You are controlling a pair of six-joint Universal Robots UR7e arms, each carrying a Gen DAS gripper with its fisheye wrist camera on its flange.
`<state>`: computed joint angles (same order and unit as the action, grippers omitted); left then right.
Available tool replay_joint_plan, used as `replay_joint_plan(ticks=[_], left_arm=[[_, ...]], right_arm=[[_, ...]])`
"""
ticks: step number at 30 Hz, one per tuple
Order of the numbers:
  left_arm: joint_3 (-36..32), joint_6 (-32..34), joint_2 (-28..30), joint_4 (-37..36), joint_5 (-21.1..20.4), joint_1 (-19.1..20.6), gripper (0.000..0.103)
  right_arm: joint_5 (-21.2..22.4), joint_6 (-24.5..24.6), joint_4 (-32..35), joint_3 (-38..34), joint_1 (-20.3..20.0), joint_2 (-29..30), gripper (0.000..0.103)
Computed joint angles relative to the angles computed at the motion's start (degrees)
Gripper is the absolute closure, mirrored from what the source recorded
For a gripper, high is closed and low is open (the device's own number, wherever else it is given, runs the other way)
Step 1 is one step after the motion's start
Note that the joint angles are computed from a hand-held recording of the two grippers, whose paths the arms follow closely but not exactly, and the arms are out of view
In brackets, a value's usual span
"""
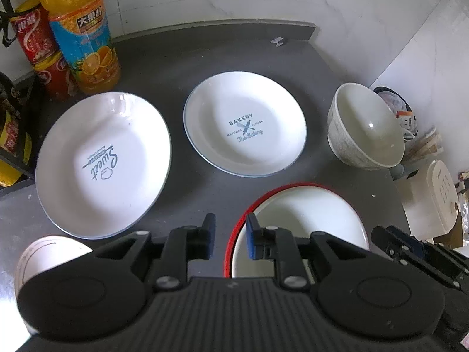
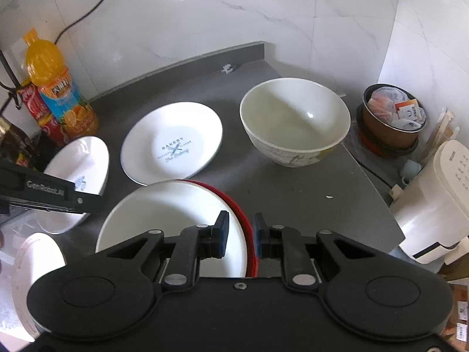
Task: Organize plates and bowls
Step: 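Open both grippers and withdraw from the nested bowls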
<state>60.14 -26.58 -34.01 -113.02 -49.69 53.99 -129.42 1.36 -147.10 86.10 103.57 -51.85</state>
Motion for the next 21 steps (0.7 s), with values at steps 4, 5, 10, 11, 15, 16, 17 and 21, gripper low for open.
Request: replay_joint_plan(ticks=[4,5,10,11,15,16,17,21], left_arm=[[-0.59,-0.20,0.66,-0.07,0.77,-0.74,0.077],[-0.71,-0.23,0.90,-0.37,1.13,-0.99,0.073],[-1.17,-1.49,2.42,-2.04,4.03,-2.36,0.049],[-1.25,-1.69,2.74,-2.61,4.27,-2.60,0.044],[-4.06,-4.00,5.02,-1.88,5.49,-3.41,0.034],[-4.48,-4.26,5.44,-2.24,5.77,-3.66,0.034],[-4.92,-4.78,5.81,-2.41,6.09,-3.94,0.034],[-5.96,-5.69,6.69,-2.98,6.08,-4.74,0.032]], right_arm=[[2.02,0.37,-0.36,0.44,-0.69,-1.17,0.082],[2.64,0.11,-0.55,0.62,-0.91,-1.48,0.078],[3.51,-1.78,-2.83,1.44,-2.25,-3.05,0.051],[3.96,-1.92,-3.17,1.58,-2.59,-3.44,0.050],[5.13,-2.52,-4.74,2.05,-3.88,-4.82,0.038],[5.74,-2.68,-5.48,2.21,-4.31,-5.19,0.032],[6.18,-2.93,-6.18,2.41,-4.67,-5.51,0.027],[7.30,-2.89,-9.01,3.01,-6.14,-6.41,0.021]])
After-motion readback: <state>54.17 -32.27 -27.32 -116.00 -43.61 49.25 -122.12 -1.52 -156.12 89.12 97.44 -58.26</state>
